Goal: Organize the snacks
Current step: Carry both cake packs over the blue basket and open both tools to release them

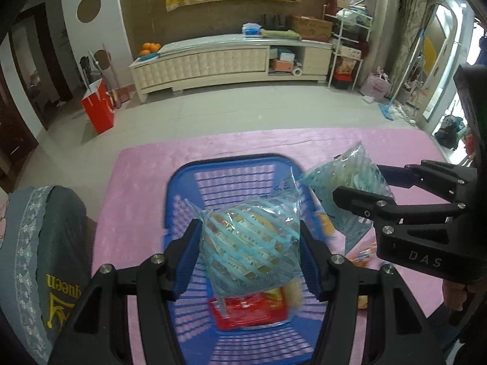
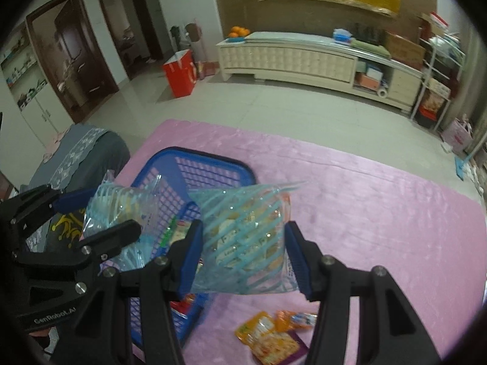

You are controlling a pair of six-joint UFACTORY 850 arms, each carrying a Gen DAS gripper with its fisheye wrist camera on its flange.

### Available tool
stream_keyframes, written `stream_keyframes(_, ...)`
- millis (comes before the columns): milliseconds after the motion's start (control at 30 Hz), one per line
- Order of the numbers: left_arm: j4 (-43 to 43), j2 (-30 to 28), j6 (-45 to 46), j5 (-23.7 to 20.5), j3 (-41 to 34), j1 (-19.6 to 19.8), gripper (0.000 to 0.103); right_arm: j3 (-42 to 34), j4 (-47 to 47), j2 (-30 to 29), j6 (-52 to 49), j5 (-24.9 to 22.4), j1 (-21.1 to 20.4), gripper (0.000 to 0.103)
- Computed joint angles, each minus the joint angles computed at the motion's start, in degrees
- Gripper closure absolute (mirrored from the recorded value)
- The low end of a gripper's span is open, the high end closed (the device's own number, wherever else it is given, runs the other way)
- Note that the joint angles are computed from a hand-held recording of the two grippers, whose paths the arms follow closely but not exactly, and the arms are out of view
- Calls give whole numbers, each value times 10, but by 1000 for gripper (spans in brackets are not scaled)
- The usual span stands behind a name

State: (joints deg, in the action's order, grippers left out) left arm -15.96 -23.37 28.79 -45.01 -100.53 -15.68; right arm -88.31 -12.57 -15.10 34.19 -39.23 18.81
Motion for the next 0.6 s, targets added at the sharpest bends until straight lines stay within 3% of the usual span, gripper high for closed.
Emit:
stream_keyframes(267, 5, -41, -2, -20, -41, 28, 46, -79, 36, -72, -43, -24, 12, 45)
stream_keyframes(467, 9, -73, -5, -26, -73, 29, 45, -125, 0, -110, -33, -55, 21, 45)
stream_keyframes(600, 6, -86, 9, -35, -90, 27, 38, -136, 23, -121, -51, -60, 15, 44)
